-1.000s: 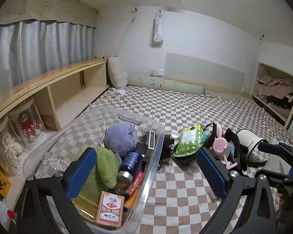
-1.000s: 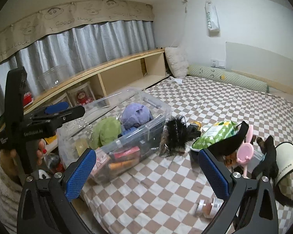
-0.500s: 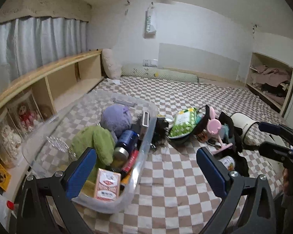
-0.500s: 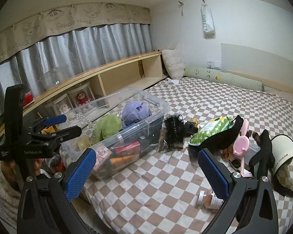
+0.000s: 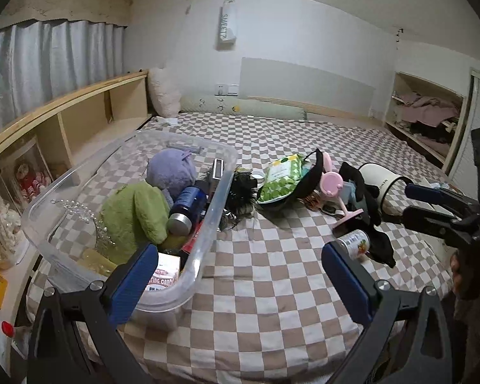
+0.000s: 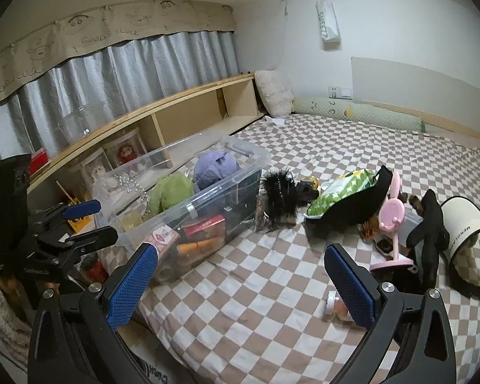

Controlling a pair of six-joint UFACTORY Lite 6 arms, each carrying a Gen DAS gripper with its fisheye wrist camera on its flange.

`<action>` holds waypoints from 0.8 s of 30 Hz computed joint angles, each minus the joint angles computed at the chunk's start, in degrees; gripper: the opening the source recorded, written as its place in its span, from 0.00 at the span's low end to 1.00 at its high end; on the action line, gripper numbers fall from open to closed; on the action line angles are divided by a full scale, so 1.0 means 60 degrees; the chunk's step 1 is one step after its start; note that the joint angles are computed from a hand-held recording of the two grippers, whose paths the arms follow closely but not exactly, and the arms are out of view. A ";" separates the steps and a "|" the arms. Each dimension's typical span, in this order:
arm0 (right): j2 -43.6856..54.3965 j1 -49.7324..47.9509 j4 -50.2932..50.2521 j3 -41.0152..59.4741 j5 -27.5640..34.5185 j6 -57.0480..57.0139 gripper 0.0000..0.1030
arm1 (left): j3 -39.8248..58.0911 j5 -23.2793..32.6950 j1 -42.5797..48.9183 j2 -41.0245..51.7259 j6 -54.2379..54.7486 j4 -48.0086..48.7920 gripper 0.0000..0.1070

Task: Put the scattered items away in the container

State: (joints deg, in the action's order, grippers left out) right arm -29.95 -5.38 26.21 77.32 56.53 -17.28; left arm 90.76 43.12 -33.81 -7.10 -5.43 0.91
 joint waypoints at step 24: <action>-0.0110 0.1984 -0.2008 -0.0216 -0.0597 0.1299 1.00 | -0.0498 -0.0063 0.0342 -0.0375 0.0614 -0.0727 0.96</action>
